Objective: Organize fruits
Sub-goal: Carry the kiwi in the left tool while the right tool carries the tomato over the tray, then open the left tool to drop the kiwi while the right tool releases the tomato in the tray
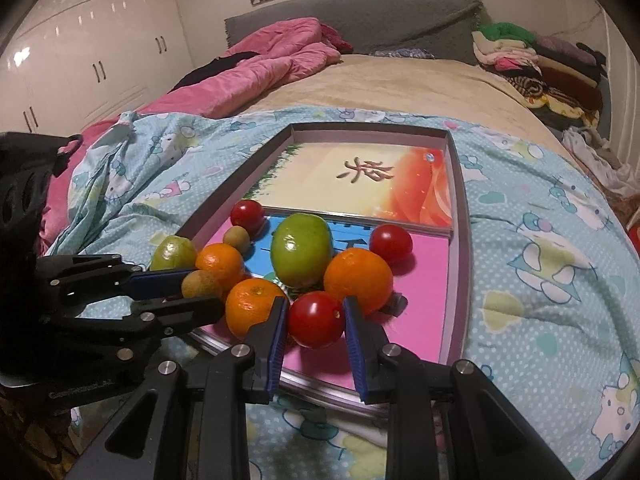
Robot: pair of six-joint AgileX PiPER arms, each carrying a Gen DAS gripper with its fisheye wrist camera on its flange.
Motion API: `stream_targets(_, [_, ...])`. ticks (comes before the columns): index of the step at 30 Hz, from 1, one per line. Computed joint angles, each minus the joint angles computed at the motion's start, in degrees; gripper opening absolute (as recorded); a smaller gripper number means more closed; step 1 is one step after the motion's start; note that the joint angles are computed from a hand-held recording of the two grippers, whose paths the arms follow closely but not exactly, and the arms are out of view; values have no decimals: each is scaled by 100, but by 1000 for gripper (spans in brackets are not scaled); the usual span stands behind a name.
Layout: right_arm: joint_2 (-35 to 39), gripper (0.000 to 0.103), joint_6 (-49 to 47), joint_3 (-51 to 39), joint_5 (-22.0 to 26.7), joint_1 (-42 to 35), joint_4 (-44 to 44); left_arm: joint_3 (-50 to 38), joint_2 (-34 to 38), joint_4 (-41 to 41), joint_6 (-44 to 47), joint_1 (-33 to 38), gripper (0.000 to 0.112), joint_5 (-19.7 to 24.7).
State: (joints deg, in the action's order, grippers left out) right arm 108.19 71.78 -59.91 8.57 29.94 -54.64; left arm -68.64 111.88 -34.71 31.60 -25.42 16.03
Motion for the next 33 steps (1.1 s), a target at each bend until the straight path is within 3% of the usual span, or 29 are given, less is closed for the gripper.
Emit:
stream_targets(8, [104, 28, -497, -71, 82, 13, 500, -12, 5, -8, 10, 2, 29, 17])
stream_targets(17, [118, 28, -299, -94, 230, 92, 301, -8, 2, 48, -60, -7, 29, -1])
stream_targets(24, [61, 35, 122, -40, 342, 151, -104, -8, -4, 116, -122, 3, 29, 18])
stream_targets(28, [-86, 43, 935, 122, 386, 199, -864, -11, -8, 118, -139, 22, 29, 47])
stream_targets(33, [-228, 45, 1628, 262, 474, 245, -1519, -23, -5, 102, -136, 30, 30, 67])
